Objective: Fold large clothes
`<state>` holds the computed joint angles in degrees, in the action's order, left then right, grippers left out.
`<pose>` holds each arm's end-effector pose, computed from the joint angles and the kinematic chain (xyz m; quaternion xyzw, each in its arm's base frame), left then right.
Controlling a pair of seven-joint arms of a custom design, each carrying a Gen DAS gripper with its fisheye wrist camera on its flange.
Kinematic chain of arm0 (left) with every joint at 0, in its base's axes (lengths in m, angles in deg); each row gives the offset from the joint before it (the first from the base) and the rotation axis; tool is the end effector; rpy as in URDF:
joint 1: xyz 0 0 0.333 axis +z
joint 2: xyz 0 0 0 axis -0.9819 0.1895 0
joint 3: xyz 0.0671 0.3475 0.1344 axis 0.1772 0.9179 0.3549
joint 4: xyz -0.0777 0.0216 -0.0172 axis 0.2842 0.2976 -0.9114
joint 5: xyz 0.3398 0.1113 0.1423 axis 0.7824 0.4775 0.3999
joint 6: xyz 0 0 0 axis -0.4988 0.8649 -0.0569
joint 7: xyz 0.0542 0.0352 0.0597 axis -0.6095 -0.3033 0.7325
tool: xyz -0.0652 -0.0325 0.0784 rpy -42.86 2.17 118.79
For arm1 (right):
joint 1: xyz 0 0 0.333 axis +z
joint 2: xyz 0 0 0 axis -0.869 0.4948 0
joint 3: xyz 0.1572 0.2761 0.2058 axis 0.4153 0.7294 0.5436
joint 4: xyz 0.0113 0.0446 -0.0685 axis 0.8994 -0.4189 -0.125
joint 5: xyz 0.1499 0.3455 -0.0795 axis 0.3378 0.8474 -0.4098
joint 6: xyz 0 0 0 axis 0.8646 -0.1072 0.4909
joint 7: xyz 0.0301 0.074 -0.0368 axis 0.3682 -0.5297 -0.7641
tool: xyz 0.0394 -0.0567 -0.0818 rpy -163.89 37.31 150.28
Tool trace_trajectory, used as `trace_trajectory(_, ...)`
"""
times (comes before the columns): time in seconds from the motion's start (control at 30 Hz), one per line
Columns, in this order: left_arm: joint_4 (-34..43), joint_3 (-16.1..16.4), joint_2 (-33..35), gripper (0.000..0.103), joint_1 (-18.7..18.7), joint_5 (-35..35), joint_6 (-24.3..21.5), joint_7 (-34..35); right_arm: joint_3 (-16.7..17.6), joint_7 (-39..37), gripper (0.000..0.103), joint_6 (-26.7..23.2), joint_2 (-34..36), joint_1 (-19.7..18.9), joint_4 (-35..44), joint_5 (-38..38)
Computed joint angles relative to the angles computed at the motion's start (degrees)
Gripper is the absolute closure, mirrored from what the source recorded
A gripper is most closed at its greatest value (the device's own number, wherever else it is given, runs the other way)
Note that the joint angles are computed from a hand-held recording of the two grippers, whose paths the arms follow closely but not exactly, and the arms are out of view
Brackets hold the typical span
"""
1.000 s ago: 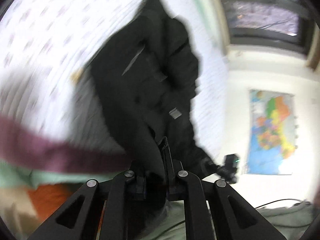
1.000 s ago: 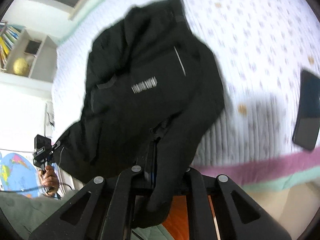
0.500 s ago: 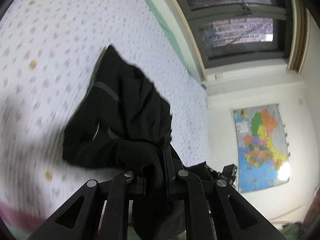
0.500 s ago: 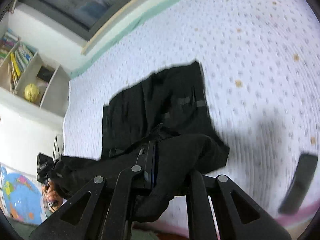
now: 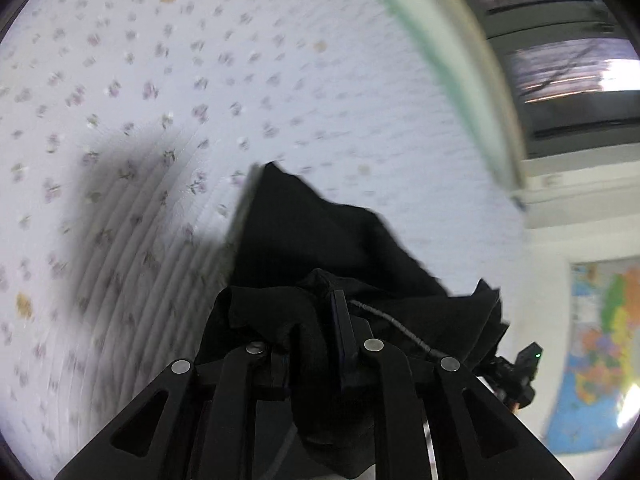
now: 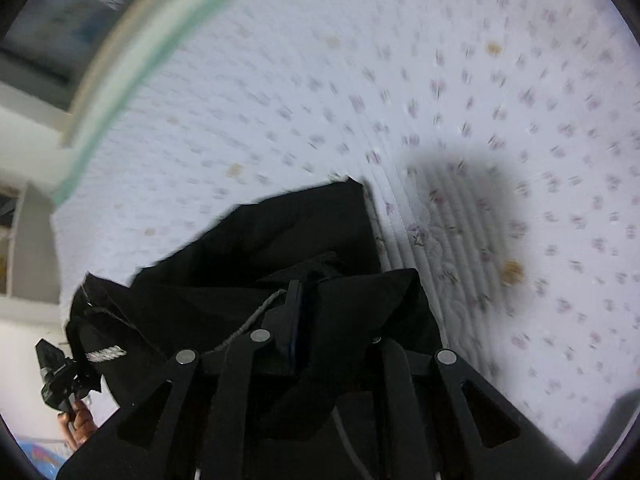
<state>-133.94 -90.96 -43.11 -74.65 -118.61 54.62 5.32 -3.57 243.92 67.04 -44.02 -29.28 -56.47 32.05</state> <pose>0.7126 -0.1086 0.4717 0.7155 -0.6103 0.2800 0.1929 0.5199 0.3801 0.4718 -0.3939 0.8830 0.0315 0.2533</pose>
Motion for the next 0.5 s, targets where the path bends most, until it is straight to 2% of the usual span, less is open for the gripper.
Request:
trace_trajectory(0.1,4.3,0.5,6.4,0.085,-1.3,1.9,-1.6,-5.8,3.5,-6.3,0.090,5.4,5.6,-4.1,-0.2,10.7)
trace_trajectory(0.17,4.9,-0.5,8.5,0.085,-0.5,0.5,-1.3,-7.2,3.8,-8.6,0.090,8.2,7.3,-4.5,-0.6,13.4)
trace_trajectory(0.23,5.7,-1.7,9.4,0.085,0.7,-0.4,-2.0,-5.7,4.5,-11.3,0.090,9.1,7.6,-5.2,-0.9,15.8)
trace_trajectory(0.3,5.8,-3.0,9.1,0.084,1.8,-0.7,-2.6,-1.1,5.7,-14.1,0.089,10.7,6.8,-6.0,-2.1,18.5)
trace_trajectory(0.33,5.2,-3.7,8.3,0.082,2.7,-1.6,-2.9,2.2,6.3,-15.1,0.084,12.8,6.2,-6.4,-3.3,20.2)
trace_trajectory(0.4,4.8,-4.7,7.4,0.076,4.6,-4.5,-5.1,5.8,7.2,-15.9,0.076,18.2,3.5,-6.6,-7.0,23.3)
trace_trajectory(0.43,4.5,-5.1,6.7,0.066,5.8,-6.5,-6.8,7.9,6.8,-16.2,0.072,19.9,1.6,-5.9,-8.6,23.4)
trace_trajectory(0.47,4.1,-5.2,5.7,0.056,6.8,-8.3,-8.5,9.6,4.8,-15.4,0.070,20.2,-0.1,-4.0,-9.6,21.8)
trace_trajectory(0.5,3.5,-4.8,4.5,0.051,7.4,-9.5,-9.5,10.9,2.3,-14.0,0.065,19.9,-2.0,-1.7,-10.3,19.2)
